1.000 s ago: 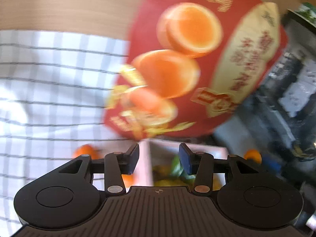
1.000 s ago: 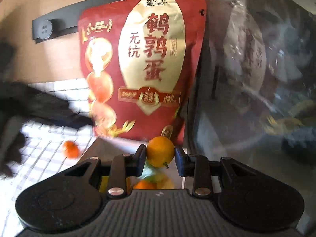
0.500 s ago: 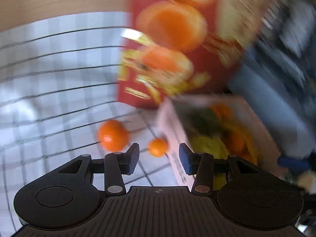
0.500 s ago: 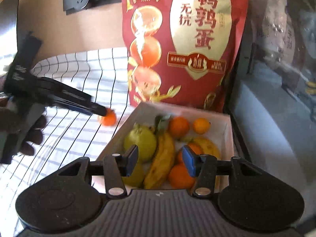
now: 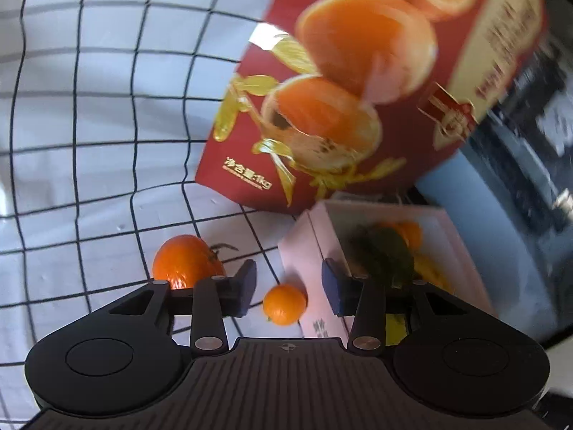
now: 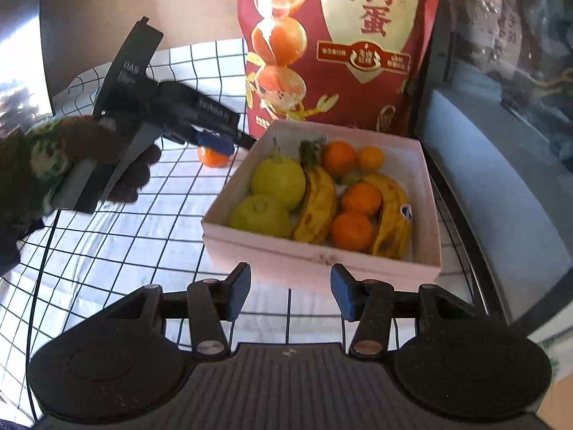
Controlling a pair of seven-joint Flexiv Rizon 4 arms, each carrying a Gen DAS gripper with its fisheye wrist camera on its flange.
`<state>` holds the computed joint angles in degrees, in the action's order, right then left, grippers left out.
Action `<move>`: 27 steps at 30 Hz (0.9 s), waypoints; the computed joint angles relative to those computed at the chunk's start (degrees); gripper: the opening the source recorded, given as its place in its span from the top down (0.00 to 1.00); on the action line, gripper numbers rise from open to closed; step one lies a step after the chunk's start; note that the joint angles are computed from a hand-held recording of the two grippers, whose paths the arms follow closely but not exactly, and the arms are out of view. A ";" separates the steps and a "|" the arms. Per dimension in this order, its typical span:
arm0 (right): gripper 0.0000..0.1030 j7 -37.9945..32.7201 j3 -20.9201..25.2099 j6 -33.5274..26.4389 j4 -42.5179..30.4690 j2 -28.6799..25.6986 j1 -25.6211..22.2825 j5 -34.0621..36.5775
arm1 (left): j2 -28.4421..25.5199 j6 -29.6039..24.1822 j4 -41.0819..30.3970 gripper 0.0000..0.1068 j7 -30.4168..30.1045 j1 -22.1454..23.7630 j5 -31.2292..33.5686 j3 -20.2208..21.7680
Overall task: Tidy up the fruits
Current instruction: 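Grasp a small tangerine on the cloth with the right tool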
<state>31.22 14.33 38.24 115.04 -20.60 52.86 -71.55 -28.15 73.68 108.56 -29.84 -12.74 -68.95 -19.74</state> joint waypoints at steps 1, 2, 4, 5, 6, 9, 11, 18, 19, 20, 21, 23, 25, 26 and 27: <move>0.52 0.14 0.08 -0.01 0.05 -0.02 0.02 0.22 | -0.40 -0.25 -0.47 0.75 -1.38 -0.07 0.47 0.36; 0.52 0.23 0.14 -0.24 0.06 -0.03 0.15 0.39 | -0.72 0.21 -0.72 0.77 -2.84 -0.50 1.90 1.03; 0.52 0.34 0.21 -0.43 0.16 0.05 0.25 0.56 | -0.88 2.29 -0.45 0.77 -3.91 -0.89 3.90 1.33; 0.52 0.35 0.23 -0.49 0.17 0.04 0.27 0.66 | -0.88 2.49 -0.21 0.77 -4.02 -0.46 4.36 0.91; 0.52 0.33 0.28 -0.64 0.18 0.07 0.33 0.82 | -0.83 1.59 -0.03 0.77 -3.97 0.32 4.53 0.29; 0.52 0.49 0.39 -0.47 0.33 0.11 0.28 1.26 | -1.31 -0.62 -0.24 0.76 -4.59 0.96 7.14 0.27; 0.52 0.31 0.46 -0.38 0.31 0.02 0.27 1.75 | -2.06 -0.45 -0.58 0.75 -4.58 1.27 8.18 -0.29; 0.52 -1.23 0.18 0.51 -0.30 -0.14 0.47 1.15 | 4.47 -5.27 6.55 0.79 -3.39 3.07 6.84 0.37; 0.52 -1.45 0.01 0.87 -0.52 -0.22 0.47 0.43 | 7.10 -5.36 9.35 0.79 -1.50 3.25 3.03 0.21; 0.52 -1.76 -0.15 1.29 -0.85 -0.39 0.44 -0.17 | 9.42 -5.44 11.68 0.79 0.62 3.18 -1.33 0.20; 0.52 -2.18 -0.36 1.84 -1.30 -0.66 0.36 -0.79 | 11.80 -5.23 14.06 0.79 2.46 2.78 -6.01 0.44; 0.52 -3.27 -1.00 3.81 -2.56 -1.54 0.02 -2.54 | 15.67 -4.63 17.97 0.79 4.06 1.48 -12.85 1.97; 0.52 -5.43 -1.73 5.95 -4.53 -3.13 -0.14 -3.90 | 17.97 -2.23 20.56 0.79 4.68 -0.51 -17.19 3.68; 0.52 -6.82 -2.13 7.18 -5.75 -4.20 -0.16 -4.37 | 19.03 -0.03 21.91 0.79 5.62 -1.92 -20.34 4.39; 0.52 -8.13 -2.55 8.27 -6.91 -5.23 -0.09 -4.66 | 19.93 1.03 22.82 0.79 5.63 -2.88 -21.68 5.25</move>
<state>23.09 11.78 46.51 108.14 -25.83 52.77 -76.21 -8.22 74.71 131.38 -24.21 -15.62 -90.64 -14.49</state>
